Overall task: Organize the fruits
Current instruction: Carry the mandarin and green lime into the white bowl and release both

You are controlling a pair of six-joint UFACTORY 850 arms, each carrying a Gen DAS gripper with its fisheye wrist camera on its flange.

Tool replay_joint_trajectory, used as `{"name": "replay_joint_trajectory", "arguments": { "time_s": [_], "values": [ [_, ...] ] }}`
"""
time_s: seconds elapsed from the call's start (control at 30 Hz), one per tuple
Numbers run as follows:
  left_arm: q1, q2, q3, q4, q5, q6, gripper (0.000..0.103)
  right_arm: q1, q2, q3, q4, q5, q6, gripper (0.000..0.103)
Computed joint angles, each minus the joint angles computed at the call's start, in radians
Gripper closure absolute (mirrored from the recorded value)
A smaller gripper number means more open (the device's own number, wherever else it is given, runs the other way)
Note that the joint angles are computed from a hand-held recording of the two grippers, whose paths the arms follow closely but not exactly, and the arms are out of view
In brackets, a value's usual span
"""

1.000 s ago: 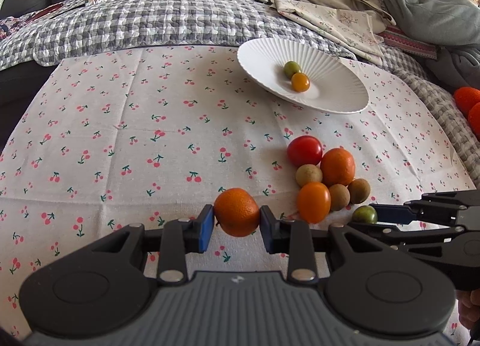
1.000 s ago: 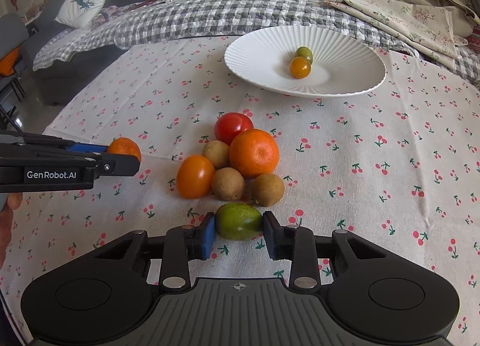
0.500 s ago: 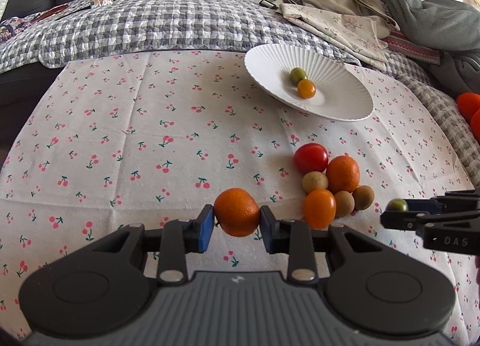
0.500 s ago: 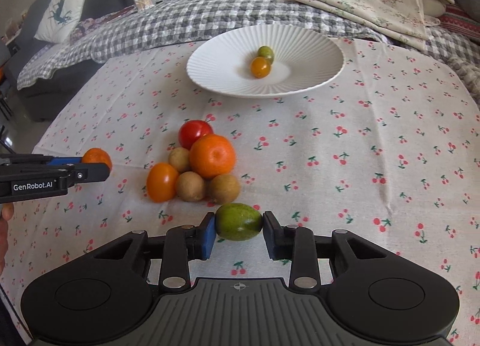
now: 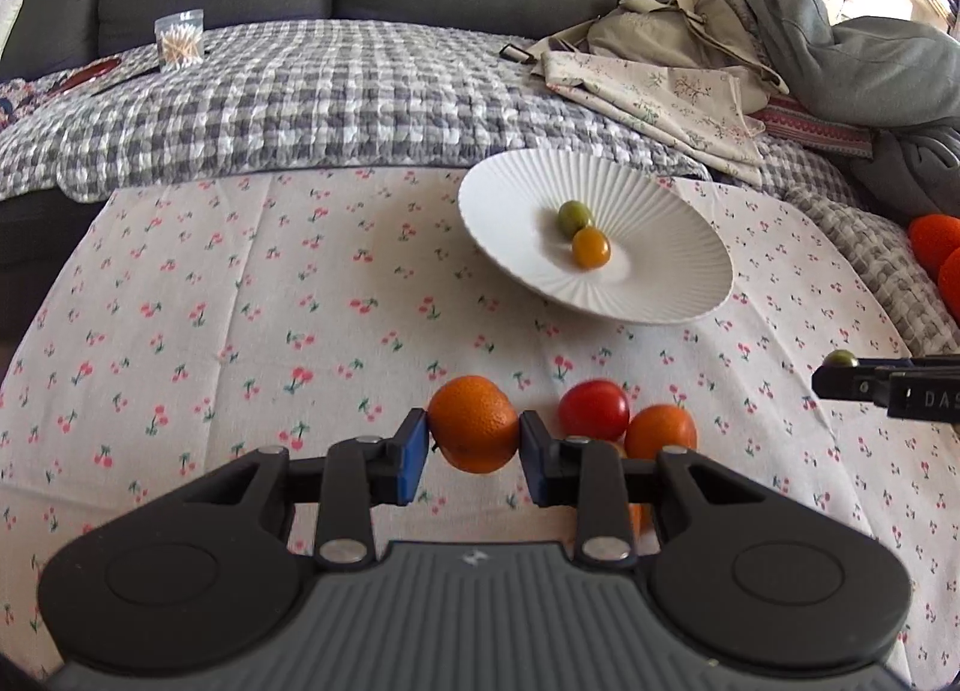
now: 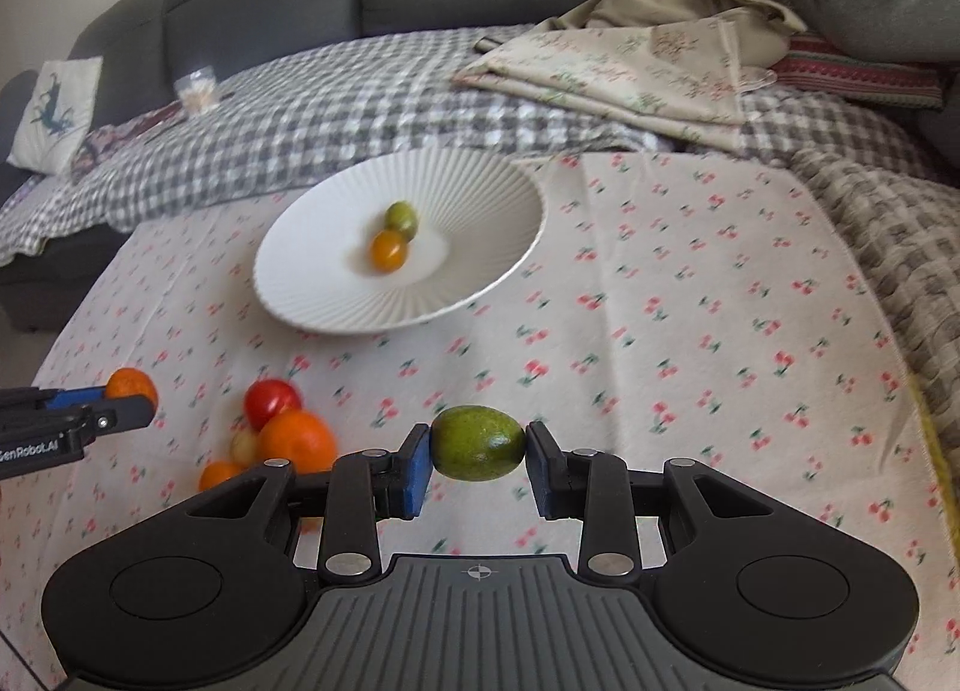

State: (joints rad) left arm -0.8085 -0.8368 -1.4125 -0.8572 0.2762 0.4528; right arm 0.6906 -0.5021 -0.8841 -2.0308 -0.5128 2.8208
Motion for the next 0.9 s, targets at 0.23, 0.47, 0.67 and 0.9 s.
{"name": "replay_joint_trajectory", "arguments": {
  "time_s": [0.23,0.47,0.67,0.9],
  "values": [
    [0.001,-0.059,-0.117,-0.086,-0.003,0.120,0.072,-0.043,0.002,-0.010,-0.010,-0.020,0.006,0.071],
    [0.001,-0.147,-0.270,-0.203,-0.030,0.255,0.072,-0.078,-0.024,-0.046,-0.046,-0.031,0.007,0.071],
    [-0.003,-0.215,-0.373,-0.327,-0.031,0.416,0.072,-0.105,-0.063,-0.091,-0.114,-0.035,0.047,0.071],
    [0.000,-0.275,-0.462,-0.420,-0.033,0.546,0.072,-0.107,-0.108,-0.142,-0.193,-0.042,0.081,0.071]
  ]
}}
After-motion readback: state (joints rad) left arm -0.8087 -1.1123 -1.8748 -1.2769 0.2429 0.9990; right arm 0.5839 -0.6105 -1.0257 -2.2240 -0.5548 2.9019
